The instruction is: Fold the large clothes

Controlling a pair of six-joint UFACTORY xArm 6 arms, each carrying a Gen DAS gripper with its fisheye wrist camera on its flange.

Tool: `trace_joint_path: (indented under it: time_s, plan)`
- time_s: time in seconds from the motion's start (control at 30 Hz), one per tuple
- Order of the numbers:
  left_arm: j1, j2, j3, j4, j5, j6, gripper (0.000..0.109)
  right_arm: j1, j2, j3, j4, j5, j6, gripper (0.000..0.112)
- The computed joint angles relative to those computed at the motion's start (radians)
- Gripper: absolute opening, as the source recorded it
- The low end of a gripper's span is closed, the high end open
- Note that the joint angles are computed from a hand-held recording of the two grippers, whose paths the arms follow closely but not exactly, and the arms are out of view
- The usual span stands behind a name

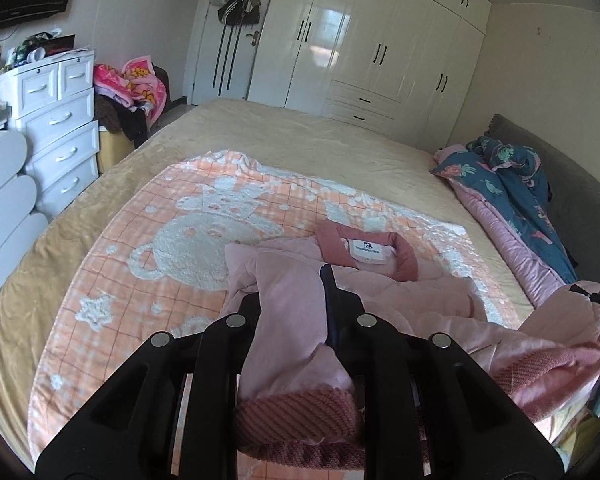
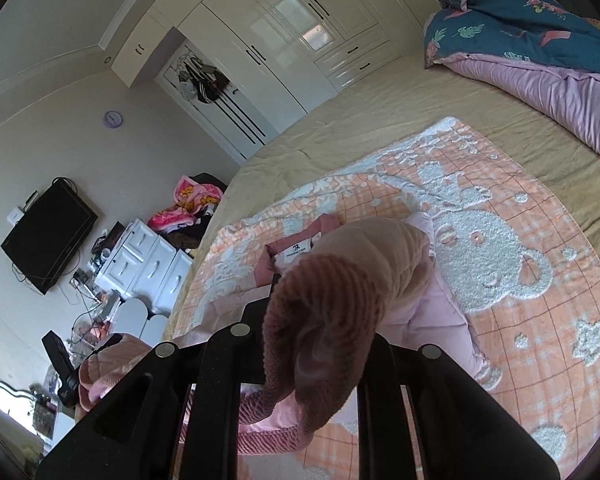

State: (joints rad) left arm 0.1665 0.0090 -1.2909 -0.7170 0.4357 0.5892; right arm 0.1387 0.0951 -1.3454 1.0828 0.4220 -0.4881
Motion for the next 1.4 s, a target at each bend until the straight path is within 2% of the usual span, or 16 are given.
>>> trace_joint_path:
  time_s: [0.47,0.93,1.17,1.2,1.3,1.4]
  plan:
    - [-0.022,0.140,-0.112,0.121,-0.045,-0.086,0.012,-0.027,0.167,-0.169,-0.035,0.053,0.095,0.015]
    - [-0.033,0.214,-0.162,0.165,-0.071,-0.142,0.012,-0.047,0.269,-0.278,-0.030,0.114,0.141,0.018]
    - [-0.034,0.229,-0.170,0.176,-0.074,-0.158,0.012,-0.064,0.298,-0.312,0.048,0.171,0.120,0.025]
    - [-0.034,0.231,-0.171,0.177,-0.073,-0.158,0.012,-0.068,0.302,-0.316,0.072,0.183,0.104,0.032]
    - [-0.034,0.231,-0.172,0.175,-0.072,-0.155,0.012,-0.075,0.287,-0.301,0.177,0.218,0.031,0.075]
    - [-0.037,0.231,-0.172,0.172,-0.076,-0.147,0.012,-0.066,0.254,-0.270,0.236,0.209,-0.068,0.079]
